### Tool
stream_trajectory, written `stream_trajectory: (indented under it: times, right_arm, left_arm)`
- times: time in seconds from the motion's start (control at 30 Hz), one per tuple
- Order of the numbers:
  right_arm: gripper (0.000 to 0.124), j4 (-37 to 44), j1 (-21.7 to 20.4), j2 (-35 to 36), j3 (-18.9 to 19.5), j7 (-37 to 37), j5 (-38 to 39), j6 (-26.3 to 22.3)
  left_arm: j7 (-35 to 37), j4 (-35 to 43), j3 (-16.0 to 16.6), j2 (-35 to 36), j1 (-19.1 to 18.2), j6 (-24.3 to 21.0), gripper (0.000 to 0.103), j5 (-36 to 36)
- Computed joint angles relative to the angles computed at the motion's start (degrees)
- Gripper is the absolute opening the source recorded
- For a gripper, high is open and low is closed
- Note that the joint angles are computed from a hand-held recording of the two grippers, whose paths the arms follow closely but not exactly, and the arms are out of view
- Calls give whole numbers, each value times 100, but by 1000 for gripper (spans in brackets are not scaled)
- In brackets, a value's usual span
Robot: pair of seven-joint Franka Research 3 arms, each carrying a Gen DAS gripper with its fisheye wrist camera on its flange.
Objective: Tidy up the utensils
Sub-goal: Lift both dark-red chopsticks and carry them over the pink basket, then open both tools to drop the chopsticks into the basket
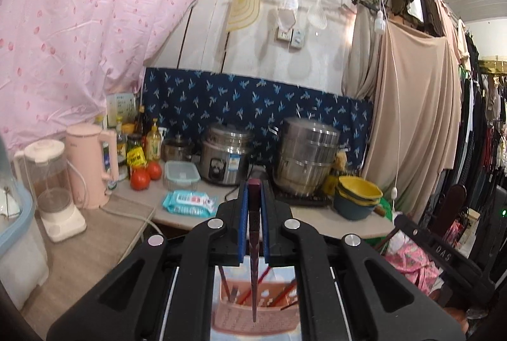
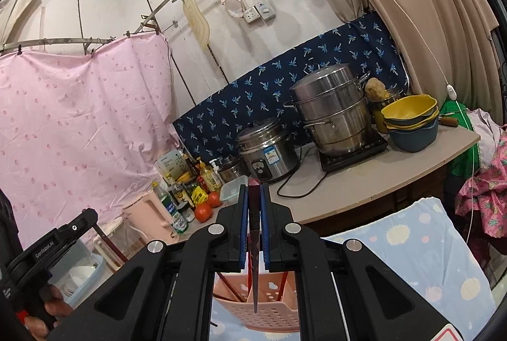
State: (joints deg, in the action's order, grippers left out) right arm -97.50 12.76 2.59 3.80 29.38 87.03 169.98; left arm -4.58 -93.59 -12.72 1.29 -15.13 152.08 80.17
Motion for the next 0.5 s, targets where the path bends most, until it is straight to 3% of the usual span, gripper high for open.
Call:
stream_trajectory:
  times: [0.1, 0.23, 0.5]
  right_arm:
    - [7, 308, -22, 263, 19, 200, -70, 32]
    - [7, 580, -79, 603, 110, 607, -461, 88]
    - [7, 525, -189, 1047, 276, 1810, -2035, 43]
  left_arm:
    - [-60, 351, 43, 261, -15, -61, 7, 204]
    - [166, 546, 179, 553, -77, -95, 7, -34]
    - [724, 446, 414, 920, -156, 9, 7, -900]
